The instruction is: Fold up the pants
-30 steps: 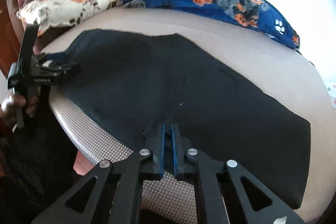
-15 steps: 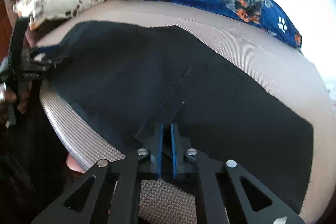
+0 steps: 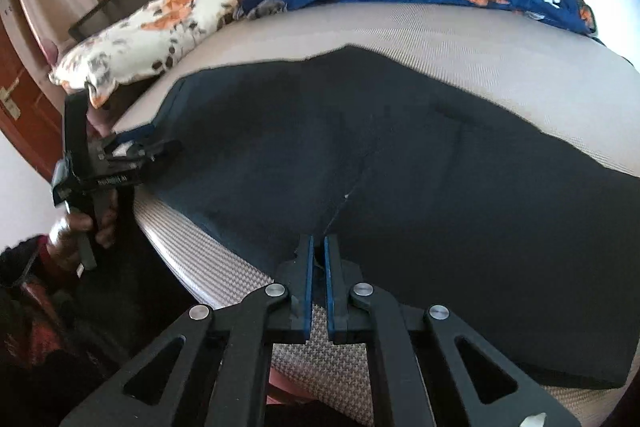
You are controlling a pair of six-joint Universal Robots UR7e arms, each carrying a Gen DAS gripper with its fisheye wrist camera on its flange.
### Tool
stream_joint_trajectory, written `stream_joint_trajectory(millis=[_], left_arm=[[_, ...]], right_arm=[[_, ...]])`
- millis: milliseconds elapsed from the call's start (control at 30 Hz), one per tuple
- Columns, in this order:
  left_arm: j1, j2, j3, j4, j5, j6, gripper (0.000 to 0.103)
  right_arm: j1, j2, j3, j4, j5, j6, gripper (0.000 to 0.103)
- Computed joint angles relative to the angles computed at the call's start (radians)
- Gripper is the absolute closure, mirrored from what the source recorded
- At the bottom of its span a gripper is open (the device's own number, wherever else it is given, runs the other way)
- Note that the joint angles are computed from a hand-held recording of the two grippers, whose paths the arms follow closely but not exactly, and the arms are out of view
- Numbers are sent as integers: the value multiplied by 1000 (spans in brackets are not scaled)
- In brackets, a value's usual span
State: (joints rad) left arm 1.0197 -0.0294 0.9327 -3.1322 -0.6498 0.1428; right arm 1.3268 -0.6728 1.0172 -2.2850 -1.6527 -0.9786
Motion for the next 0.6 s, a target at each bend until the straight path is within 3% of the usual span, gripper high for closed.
stream_joint_trajectory(millis=[100, 200, 333, 433, 500, 567, 600], left_arm=[[0, 0, 0, -1, 0, 1, 0], [1, -1, 1, -1, -3, 1, 0], [0, -36, 48, -15, -61, -5, 0], [-9, -96, 141, -119, -95, 4, 0], [-12, -148, 199, -117, -77, -36, 0], [-7, -211, 264, -85, -57, -124, 0], [1, -239, 295, -83, -69, -160, 0]], right_arm=[[8, 11, -13, 43, -34, -32, 97], [5, 16, -36, 78, -17, -8, 97], [-3, -17, 8, 58, 39, -28, 92], [-9, -57, 47, 69, 133, -45, 90], [-10, -74, 62, 77, 185, -47, 79], [-11, -79, 66, 85, 236, -37, 62], [-12, -75, 66, 82, 250, -25, 61]])
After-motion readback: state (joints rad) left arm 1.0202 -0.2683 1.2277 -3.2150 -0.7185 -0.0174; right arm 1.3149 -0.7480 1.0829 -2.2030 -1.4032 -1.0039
